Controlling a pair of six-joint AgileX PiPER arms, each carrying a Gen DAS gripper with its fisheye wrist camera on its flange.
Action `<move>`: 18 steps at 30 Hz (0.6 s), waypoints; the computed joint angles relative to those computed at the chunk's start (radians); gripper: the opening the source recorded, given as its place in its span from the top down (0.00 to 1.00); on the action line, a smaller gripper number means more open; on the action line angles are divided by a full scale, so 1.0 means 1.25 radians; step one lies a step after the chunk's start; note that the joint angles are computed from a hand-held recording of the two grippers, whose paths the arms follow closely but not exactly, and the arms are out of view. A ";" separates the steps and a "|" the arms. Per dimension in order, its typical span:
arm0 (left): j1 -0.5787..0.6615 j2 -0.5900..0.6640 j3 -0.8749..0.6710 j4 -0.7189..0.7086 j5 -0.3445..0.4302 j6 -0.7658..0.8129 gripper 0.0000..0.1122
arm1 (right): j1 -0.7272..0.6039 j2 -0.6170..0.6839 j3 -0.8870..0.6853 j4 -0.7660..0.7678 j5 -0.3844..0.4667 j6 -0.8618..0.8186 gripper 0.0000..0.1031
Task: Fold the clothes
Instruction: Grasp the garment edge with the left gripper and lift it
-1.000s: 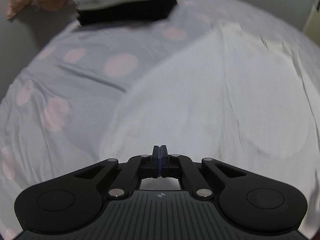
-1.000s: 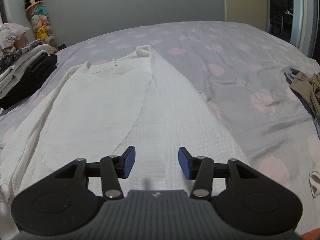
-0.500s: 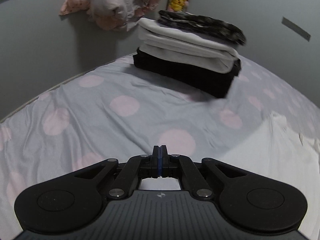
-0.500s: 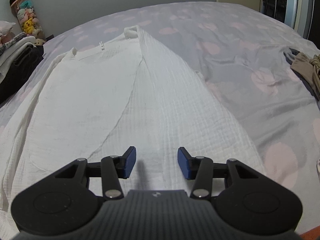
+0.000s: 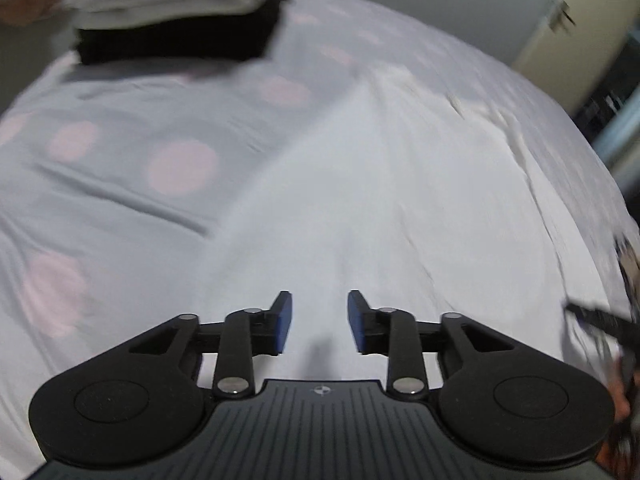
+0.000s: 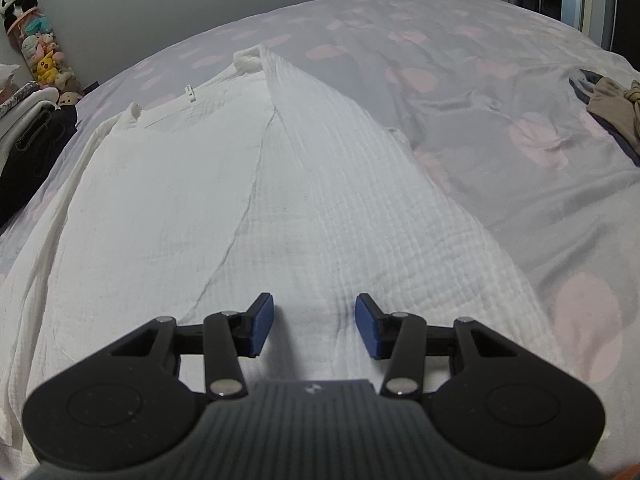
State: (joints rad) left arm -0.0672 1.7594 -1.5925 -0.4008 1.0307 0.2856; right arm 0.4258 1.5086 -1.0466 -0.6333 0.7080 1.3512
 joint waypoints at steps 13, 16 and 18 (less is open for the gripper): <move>-0.074 0.043 -0.001 0.163 0.098 -0.129 0.76 | -0.012 -0.024 0.022 -0.002 -0.030 0.021 0.52; -0.049 0.005 0.038 0.160 0.040 -0.161 0.84 | -0.010 -0.038 0.032 -0.009 -0.030 0.031 0.52; -0.015 -0.027 0.074 0.126 -0.018 -0.166 0.86 | -0.010 -0.046 0.038 -0.013 -0.034 0.039 0.52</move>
State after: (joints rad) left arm -0.0863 1.7252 -1.4996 -0.2433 1.0078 0.0776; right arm 0.4136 1.4509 -0.9990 -0.6494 0.6658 1.4004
